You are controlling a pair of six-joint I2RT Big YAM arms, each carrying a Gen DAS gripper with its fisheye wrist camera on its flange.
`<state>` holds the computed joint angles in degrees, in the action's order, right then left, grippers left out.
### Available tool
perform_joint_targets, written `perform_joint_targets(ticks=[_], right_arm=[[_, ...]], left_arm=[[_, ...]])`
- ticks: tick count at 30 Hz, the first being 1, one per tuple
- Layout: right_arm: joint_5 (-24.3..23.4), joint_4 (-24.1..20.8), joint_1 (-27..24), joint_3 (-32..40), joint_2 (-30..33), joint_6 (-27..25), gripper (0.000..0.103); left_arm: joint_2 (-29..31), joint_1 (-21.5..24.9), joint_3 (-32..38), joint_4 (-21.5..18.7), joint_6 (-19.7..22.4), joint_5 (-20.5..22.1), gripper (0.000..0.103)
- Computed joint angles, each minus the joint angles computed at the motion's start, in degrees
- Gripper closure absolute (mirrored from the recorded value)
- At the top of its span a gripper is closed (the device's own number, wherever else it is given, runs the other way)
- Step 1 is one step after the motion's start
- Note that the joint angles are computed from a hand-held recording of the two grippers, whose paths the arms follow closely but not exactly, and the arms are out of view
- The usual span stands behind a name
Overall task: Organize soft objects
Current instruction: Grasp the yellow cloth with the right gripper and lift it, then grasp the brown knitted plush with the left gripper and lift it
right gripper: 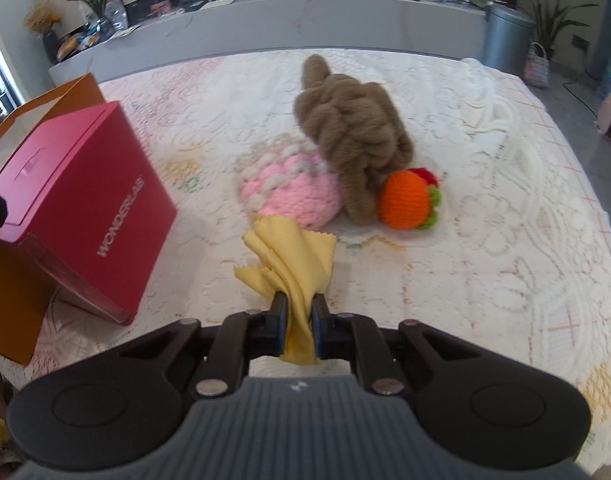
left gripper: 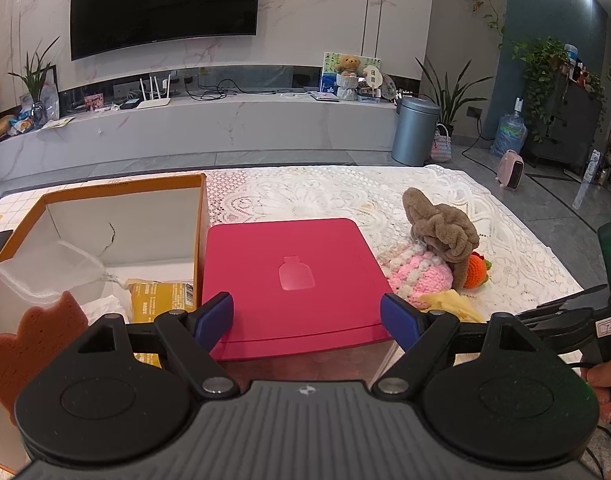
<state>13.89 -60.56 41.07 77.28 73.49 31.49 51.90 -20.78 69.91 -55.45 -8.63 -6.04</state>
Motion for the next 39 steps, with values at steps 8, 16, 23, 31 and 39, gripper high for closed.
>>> perform_joint_targets(ticks=[8, 16, 23, 31, 39], right_arm=[[-4.27, 3.13, -2.24, -0.99, -2.37, 1.86, 0.092], [-3.27, 8.07, -4.99, -4.92, -9.76, 3.51, 0.092], [-1.79, 9.98, -6.53, -8.50, -14.71, 6.42, 0.092], [-2.21, 11.31, -8.68, -11.20, -18.15, 8.92, 0.092], [-4.07, 12.93, -9.73, -12.28, -18.84, 10.13, 0.092]], left_arm=[[0.23, -0.17, 1.74, -1.71, -1.08, 1.37, 0.006], [0.36, -7.64, 3.35, 2.30, 5.53, -5.54, 0.006], [9.25, -12.07, 11.44, -4.00, -2.18, -7.47, 0.006], [15.21, -13.14, 14.80, -1.00, -4.79, -5.04, 0.006], [23.85, -12.58, 21.79, -7.52, -6.55, -2.62, 0.006]])
